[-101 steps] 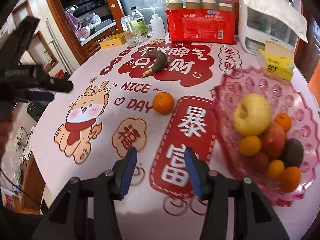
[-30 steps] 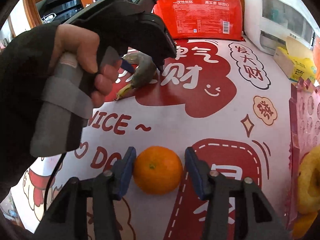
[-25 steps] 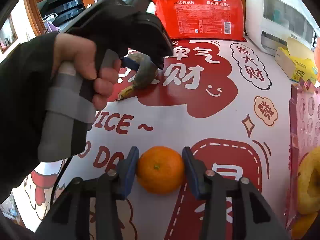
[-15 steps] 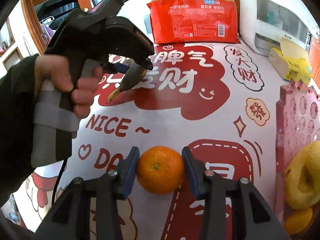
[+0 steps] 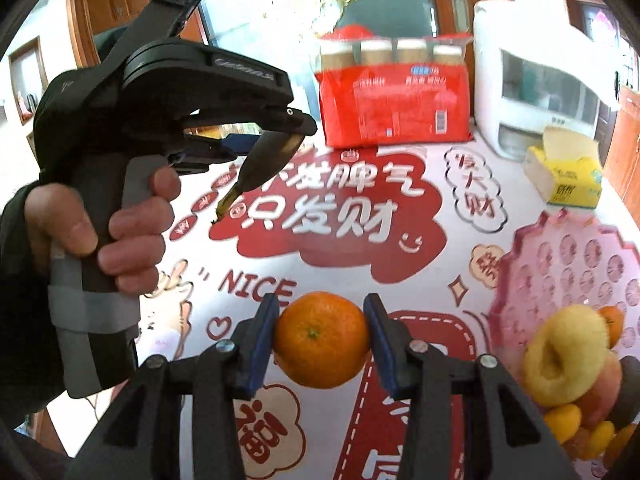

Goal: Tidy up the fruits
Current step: 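Carry the banana and tangerine over the pink bowl with both tools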

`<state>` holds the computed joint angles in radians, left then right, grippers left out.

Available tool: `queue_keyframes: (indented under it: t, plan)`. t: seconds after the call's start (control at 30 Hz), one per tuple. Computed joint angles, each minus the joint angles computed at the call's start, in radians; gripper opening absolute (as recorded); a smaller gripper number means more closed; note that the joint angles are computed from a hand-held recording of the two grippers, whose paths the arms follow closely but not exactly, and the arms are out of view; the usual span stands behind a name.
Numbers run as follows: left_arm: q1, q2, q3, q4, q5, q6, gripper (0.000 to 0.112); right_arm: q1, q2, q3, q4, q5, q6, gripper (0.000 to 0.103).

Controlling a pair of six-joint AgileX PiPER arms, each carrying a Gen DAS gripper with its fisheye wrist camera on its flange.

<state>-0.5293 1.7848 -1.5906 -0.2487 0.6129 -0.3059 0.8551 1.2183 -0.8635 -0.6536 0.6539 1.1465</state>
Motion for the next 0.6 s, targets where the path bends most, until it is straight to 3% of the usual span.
queue_keyframes:
  t: [0.3,0.47,0.6]
  plan:
    - [-0.100,-0.115,0.021,0.028,0.005,-0.020,0.033,0.134,-0.212,0.035,-0.152,0.232,0.151,0.044]
    - [-0.199,-0.141,0.004,0.088,0.016,-0.070,0.033,0.230,-0.337,0.074,-0.214,0.413,0.220,0.044]
    - [-0.285,-0.118,-0.060,0.145,0.070,-0.119,0.033,0.316,-0.446,0.117,-0.246,0.564,0.284,0.044]
